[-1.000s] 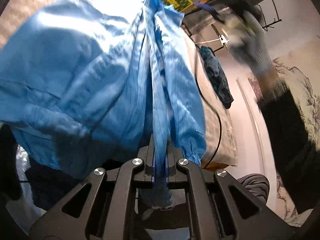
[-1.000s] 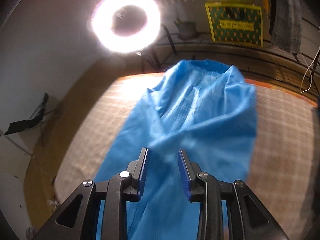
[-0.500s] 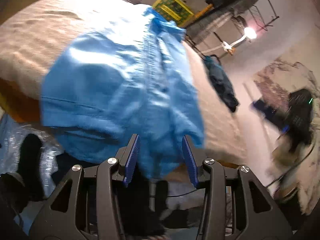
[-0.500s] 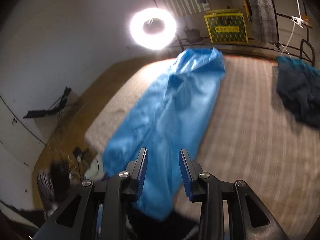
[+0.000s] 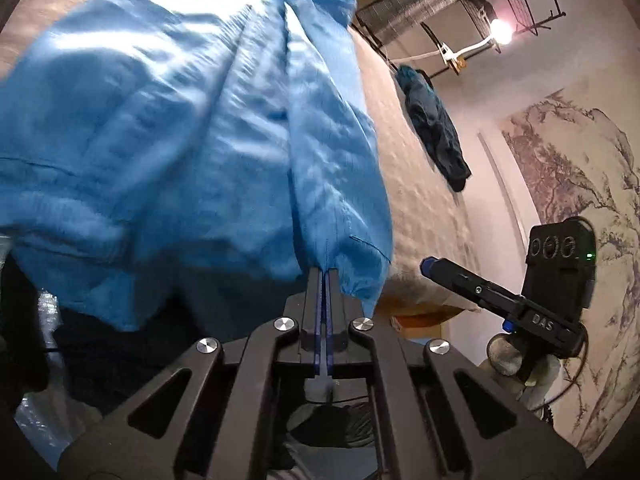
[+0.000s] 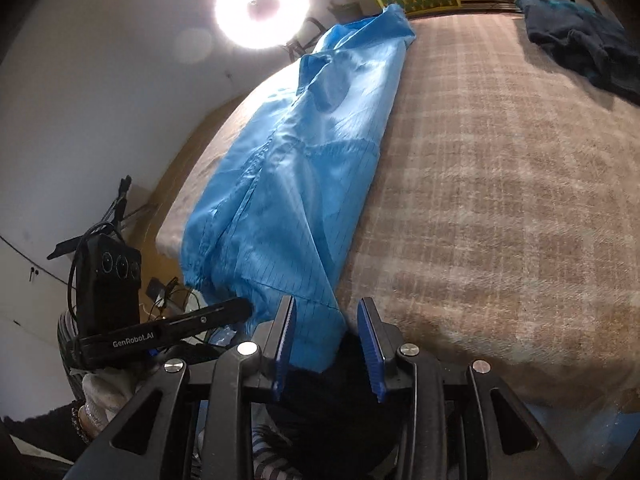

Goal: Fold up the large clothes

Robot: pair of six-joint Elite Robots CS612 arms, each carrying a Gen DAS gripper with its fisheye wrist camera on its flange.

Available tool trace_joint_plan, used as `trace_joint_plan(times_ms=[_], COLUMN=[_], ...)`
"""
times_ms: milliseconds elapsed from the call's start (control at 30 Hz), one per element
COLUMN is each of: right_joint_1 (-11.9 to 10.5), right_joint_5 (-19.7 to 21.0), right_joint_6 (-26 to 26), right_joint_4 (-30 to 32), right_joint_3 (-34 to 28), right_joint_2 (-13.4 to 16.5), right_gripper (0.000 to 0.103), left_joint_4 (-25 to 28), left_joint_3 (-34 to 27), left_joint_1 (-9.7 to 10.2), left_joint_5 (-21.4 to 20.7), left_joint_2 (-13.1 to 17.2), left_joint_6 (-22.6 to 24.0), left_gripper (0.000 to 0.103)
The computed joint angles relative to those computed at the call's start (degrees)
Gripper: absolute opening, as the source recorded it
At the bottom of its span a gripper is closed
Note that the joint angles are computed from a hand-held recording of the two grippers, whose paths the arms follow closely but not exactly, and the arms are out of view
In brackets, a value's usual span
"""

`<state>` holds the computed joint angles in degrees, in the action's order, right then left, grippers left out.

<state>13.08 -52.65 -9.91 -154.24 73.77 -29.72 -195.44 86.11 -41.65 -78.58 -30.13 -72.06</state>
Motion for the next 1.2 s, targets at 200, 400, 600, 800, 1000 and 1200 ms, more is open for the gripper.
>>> trace_joint_plan(times_ms=[200, 400, 600, 800, 1000, 1200], right_joint_1=[-0.03, 1.50, 2.79, 3.76, 3.39, 2.75], right_joint_5=[2.77, 2.29, 0.32, 1.16, 1.29, 3.30], right_joint_6=[1.20, -3.61, -2.67, -8.61, -10.30, -9.25], right_joint_4=[3.23, 10.20, 12.21, 15.53, 13.86, 13.25], right_joint_3=[-2.07, -4.29, -7.35, -7.62, -5.38, -6.29], right_joint_2=[1.64, 2.63, 4.99, 4.53, 2.69, 3.53], right_gripper=[0.043, 0.043, 0.050, 0.004, 0.014, 0.060], left_joint_4=[-1.65, 2.62, 3.94, 4.59, -2.37, -3.30], left_joint_3=[4.58, 2.41, 3.19, 5.16, 12.89, 19.60], left_joint_1=[0.17, -0.24, -0.08, -0.91, -0.56, 3.06], left_joint_5=[2.41, 3.02, 2.99, 4.53, 7.13, 5.96], left_joint_2=[-1.32, -0.99, -1.22, -2.95, -7.81, -11.41], left_joint_6=[-5.15, -1.28, -0.60, 3.48, 4.61, 5.03], left_gripper=[0.000, 0.000, 0.000, 0.000, 0.060, 0.073])
